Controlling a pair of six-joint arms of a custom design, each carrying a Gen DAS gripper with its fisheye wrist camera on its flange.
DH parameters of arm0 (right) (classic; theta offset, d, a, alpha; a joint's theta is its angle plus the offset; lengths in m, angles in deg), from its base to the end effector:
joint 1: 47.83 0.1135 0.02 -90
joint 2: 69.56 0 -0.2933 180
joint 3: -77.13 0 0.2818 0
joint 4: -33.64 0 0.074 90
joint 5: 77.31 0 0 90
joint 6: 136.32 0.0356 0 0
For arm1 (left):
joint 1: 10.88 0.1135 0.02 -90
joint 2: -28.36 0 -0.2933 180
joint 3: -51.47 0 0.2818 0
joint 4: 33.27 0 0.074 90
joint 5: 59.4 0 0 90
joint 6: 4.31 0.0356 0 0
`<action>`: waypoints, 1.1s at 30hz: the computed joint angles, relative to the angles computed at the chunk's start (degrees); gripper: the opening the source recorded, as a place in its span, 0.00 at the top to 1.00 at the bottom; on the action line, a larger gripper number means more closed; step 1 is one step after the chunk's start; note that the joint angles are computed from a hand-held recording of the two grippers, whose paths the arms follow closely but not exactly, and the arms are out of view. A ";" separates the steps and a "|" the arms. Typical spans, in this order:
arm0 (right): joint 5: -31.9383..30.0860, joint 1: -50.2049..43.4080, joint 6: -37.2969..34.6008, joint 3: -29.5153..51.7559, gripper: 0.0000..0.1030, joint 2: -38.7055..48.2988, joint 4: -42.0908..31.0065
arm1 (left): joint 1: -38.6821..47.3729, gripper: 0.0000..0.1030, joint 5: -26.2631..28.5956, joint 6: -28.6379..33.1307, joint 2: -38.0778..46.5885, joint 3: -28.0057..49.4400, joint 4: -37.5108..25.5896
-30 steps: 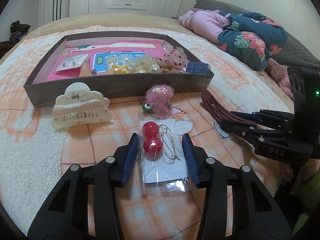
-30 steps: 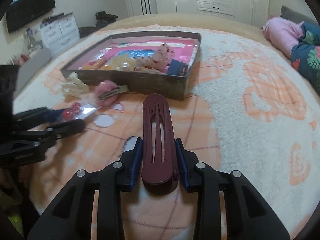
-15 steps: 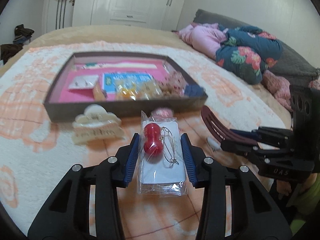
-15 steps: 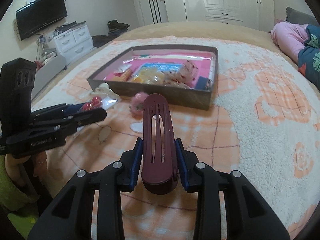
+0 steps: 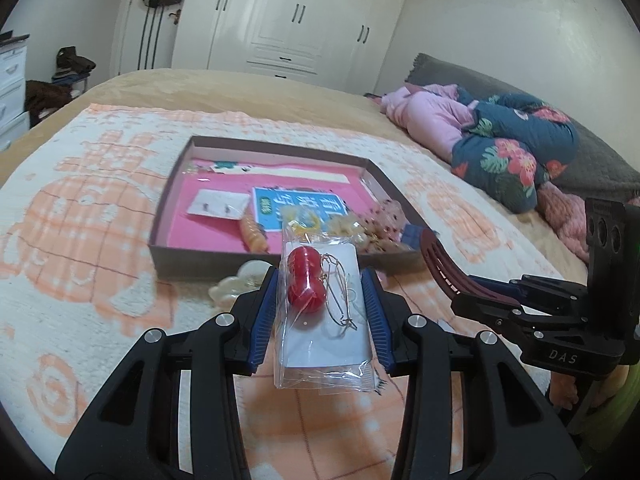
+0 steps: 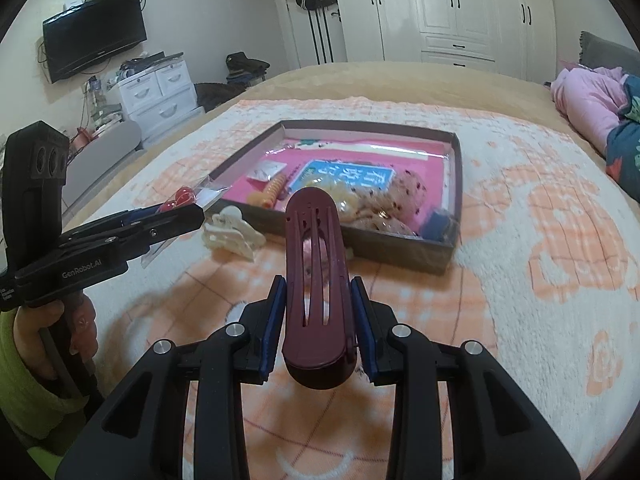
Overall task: Organize jewelry
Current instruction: 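Carry the red bead bag with left gripper into the box while right carries the maroon clip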
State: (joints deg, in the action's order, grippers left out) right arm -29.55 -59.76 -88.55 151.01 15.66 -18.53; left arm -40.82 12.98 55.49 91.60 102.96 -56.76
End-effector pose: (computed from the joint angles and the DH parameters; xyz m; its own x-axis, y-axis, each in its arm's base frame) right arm 0.3147 -0.0420 0.2605 -0.5541 -0.3915 -0.7347 -0.6925 0.7066 0.1457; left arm 0.2237 -0.1164 0.2557 -0.5636 -0.2286 -0.7937 -0.0256 0.9653 -0.2599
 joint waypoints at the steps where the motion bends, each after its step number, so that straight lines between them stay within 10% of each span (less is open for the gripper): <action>1: 0.07 0.37 0.43 0.12 0.69 0.06 0.33 | 0.44 0.68 0.09 0.07 -0.33 -0.22 0.12; 33: 9.98 10.21 17.31 11.51 0.69 12.86 15.47 | 17.58 0.68 10.30 6.22 8.36 4.80 4.77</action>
State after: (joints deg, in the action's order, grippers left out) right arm -19.57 -49.55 -71.24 162.52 28.51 -3.05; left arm -23.24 23.28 61.72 99.96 107.76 -51.99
